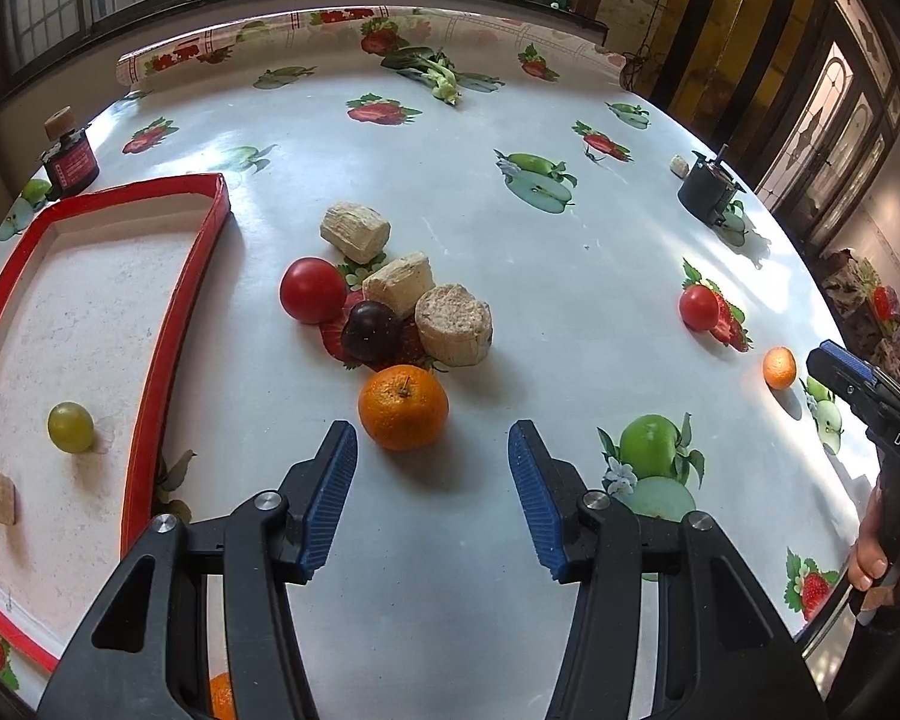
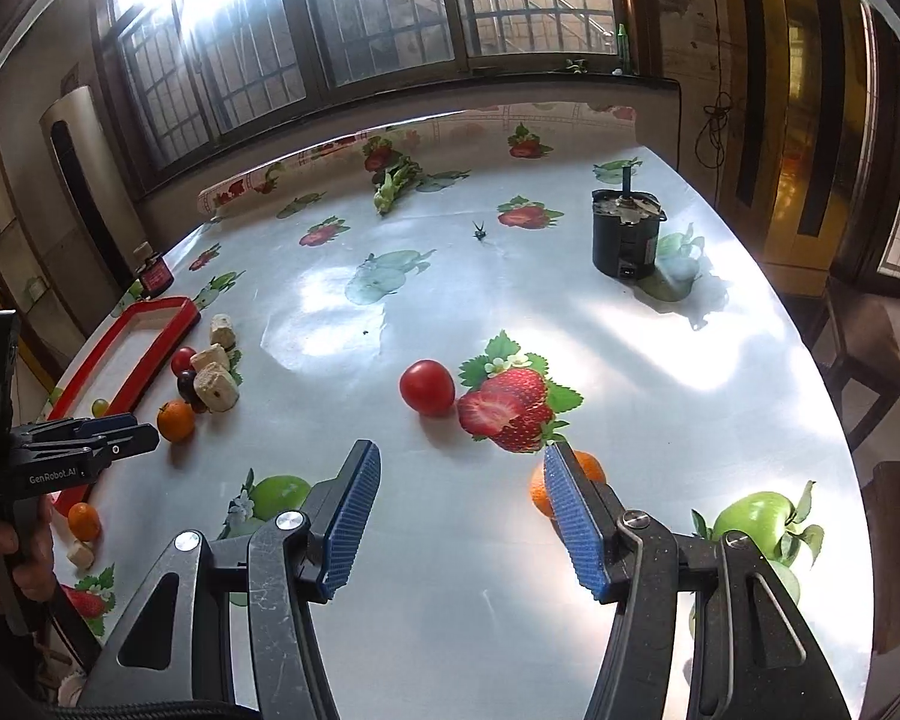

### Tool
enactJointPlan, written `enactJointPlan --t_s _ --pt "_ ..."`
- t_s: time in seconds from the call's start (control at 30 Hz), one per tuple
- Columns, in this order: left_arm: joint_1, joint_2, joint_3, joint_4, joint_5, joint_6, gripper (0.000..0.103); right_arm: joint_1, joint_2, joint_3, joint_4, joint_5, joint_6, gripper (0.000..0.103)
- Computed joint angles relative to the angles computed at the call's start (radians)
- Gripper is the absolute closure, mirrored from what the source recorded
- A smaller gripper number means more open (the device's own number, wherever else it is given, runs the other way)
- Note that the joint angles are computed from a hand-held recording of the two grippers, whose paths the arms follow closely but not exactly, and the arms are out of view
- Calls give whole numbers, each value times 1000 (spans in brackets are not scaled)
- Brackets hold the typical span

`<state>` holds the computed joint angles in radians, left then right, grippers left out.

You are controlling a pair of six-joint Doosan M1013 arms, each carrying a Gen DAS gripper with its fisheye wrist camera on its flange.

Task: Organize fruits
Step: 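Open both tools and move them back toward the mandarin oranges, then grasp a mandarin orange with the left tool while the right tool grasps another orange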

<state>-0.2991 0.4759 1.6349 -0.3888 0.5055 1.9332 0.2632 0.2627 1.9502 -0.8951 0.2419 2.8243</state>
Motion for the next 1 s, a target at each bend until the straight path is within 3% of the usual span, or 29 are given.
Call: enactJointPlan --t_s 0.33,0.43,0.5,0.57,0.6,1.0 --pt "-7 46 -42 77 23 -86 52 -18 53 -35 69 106 -80 45" --pt "-9 49 -44 105 16 -110 58 -16 75 -56 117 152 -141 46" --pt "-11 48 -43 124 10 -127 69 -16 89 -66 152 174 -186 57" --pt "-5 49 -44 93 12 -107 70 -14 97 -72 171 192 -210 61" --pt "-3 47 -42 81 11 -99 70 -11 94 -69 150 191 -191 68" --pt "8 -29 36 70 -69 -68 70 35 63 -65 290 76 -340 68"
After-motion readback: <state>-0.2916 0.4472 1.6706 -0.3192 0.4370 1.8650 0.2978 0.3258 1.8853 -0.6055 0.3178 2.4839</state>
